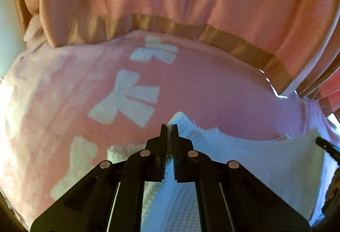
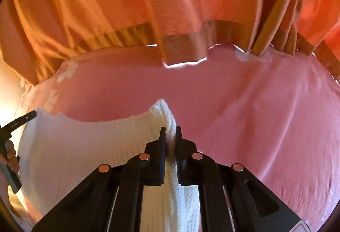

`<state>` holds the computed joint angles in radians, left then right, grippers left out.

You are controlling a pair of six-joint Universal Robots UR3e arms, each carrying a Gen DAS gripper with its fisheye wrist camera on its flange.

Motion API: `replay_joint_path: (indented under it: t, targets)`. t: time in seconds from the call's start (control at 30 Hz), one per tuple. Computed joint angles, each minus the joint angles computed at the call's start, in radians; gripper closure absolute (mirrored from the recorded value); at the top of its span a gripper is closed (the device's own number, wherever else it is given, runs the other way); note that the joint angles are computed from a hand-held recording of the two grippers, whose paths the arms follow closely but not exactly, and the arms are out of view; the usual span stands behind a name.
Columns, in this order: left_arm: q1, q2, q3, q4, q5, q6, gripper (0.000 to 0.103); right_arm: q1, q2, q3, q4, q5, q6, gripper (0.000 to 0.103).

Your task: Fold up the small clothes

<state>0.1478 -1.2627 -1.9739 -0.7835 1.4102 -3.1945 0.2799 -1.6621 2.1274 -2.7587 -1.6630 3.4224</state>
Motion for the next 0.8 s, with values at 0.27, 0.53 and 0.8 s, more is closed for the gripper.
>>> replay_joint_path:
  t: [0.27, 0.53, 0.8]
  targets:
    - [-0.06, -0.004, 0.0, -0.005, 0.126, -0.033, 0.08, 0.092, -0.006, -0.051, 0.06, -0.091, 0.011, 0.09]
    - [-0.239, 0.164, -0.096, -0.048, 0.177, -0.038, 0.063, 0.219, 0.016, -0.028, 0.173, -0.032, 0.056, 0.091]
    - [-0.283, 0.205, -0.22, 0.009, 0.25, 0.002, 0.061, 0.286, -0.064, 0.054, 0.146, -0.097, 0.081, 0.094]
